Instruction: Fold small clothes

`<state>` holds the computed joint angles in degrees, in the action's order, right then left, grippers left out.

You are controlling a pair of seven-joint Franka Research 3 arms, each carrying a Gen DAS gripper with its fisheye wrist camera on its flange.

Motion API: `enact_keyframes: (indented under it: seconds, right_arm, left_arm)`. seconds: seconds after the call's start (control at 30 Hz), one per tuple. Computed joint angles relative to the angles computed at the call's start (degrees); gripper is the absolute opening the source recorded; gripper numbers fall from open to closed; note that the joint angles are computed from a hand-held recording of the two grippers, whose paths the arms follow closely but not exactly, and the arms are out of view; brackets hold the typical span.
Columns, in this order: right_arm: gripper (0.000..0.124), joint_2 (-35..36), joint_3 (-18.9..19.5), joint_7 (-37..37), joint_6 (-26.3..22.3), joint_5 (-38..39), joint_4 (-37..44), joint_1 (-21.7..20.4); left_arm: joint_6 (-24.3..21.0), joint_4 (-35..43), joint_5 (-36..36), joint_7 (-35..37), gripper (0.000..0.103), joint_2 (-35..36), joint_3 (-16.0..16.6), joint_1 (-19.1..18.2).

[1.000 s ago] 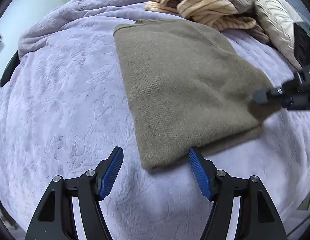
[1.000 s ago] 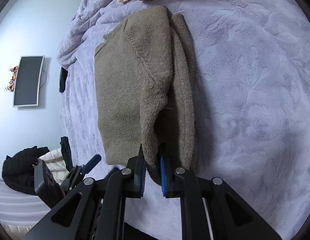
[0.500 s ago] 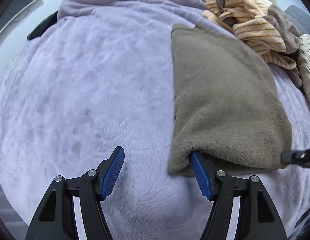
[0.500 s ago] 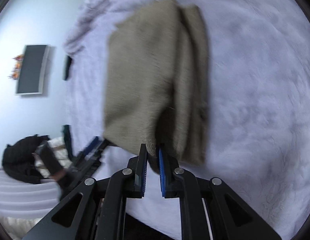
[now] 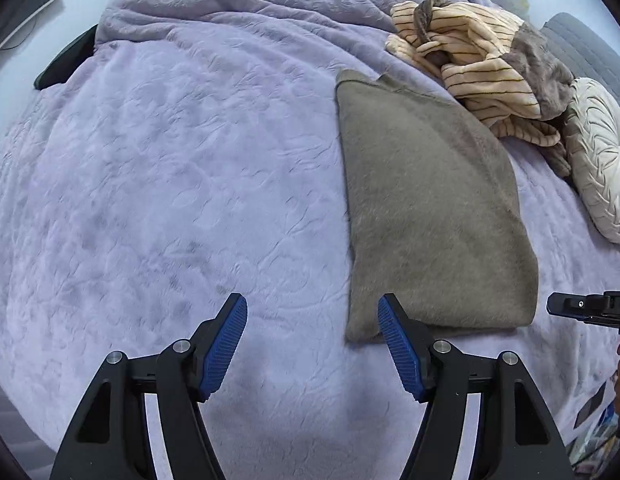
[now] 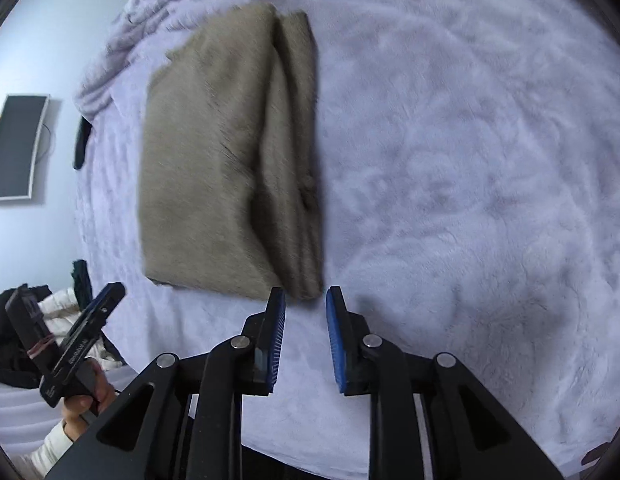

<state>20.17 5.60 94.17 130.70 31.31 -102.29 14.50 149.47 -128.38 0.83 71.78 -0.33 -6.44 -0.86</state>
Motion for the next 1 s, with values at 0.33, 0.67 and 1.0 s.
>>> enact_keyframes:
  seconds: [0.33, 0.67, 1.0]
  right_arm:
    - [0.020, 9.02, -0.68, 1.41, -3.67, -7.24, 10.70, 4.43]
    - [0.010, 8.87, 0.19, -0.17, -4.04, -7.99, 9.43, 3.12]
    - [0.012, 9.27, 0.06, 0.54, -6.45, -8.69, 11.80, 3.16]
  left_arm:
    - [-4.01, 5.62, -5.61, 10.11, 0.070, 9.73, -2.66, 0.88]
    - [-8.53, 3.99, -5.83, 10.89, 0.069, 6.93, -2.30, 0.28]
    - [-10.68, 3.71, -6.16, 9.81, 0.069, 5.64, -1.66, 0.12]
